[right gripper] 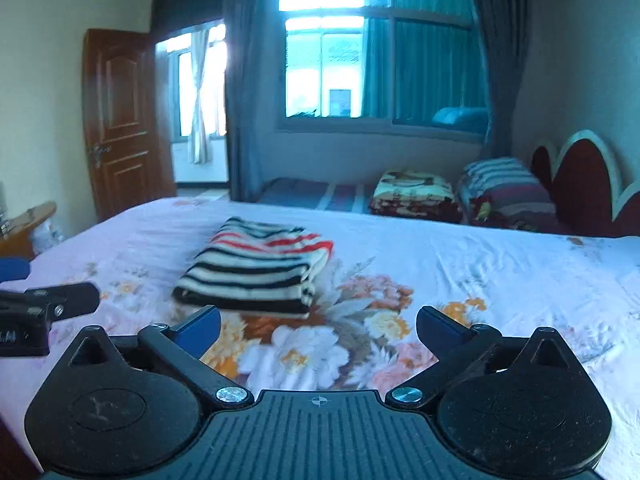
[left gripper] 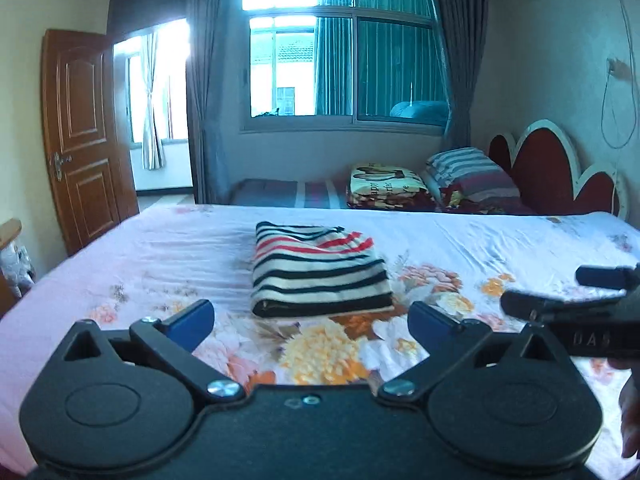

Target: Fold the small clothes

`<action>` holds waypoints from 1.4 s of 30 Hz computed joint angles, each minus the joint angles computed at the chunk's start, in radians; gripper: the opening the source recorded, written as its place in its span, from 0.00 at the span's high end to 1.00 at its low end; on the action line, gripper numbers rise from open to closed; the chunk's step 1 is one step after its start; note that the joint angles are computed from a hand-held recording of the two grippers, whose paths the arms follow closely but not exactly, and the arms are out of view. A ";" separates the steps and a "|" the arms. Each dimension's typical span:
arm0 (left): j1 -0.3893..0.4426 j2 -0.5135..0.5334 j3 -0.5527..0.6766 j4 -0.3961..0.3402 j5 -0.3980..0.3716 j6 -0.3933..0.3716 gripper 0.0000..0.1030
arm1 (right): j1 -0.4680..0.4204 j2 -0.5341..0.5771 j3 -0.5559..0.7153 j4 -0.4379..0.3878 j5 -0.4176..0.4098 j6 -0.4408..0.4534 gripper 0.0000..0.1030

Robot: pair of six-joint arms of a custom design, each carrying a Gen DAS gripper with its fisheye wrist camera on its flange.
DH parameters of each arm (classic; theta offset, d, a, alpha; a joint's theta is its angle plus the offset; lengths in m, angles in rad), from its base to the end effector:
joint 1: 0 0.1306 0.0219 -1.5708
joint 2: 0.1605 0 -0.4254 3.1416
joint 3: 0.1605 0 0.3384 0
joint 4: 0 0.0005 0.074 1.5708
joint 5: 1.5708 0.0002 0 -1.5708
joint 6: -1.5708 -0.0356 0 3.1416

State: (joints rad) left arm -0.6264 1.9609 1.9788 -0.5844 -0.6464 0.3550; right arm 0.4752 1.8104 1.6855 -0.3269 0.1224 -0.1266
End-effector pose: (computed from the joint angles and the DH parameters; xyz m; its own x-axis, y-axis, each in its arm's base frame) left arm 0.5544 -0.3753 0.4441 -0.4272 -0.0333 -0.9035 -0.0984 0.9951 0.0098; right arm 0.5550 0.2801 0.4323 -0.4301 -0.0804 -0.8992 -0.3045 0.9506 0.0607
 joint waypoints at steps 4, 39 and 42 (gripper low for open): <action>-0.028 -0.027 -0.019 -0.044 -0.017 0.063 0.01 | 0.005 -0.051 -0.054 -0.025 -0.001 -0.034 0.00; -0.141 -0.124 -0.125 -0.017 -0.097 0.082 0.01 | 0.023 -0.254 -0.249 -0.012 0.087 -0.019 0.00; -0.135 -0.120 -0.116 -0.017 -0.089 0.072 0.01 | 0.019 -0.254 -0.248 -0.015 0.081 -0.016 0.00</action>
State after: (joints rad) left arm -0.7612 1.8413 1.8623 -0.6019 -0.7350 0.4270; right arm 0.4939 1.5564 1.4374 -0.3418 0.2038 -0.1423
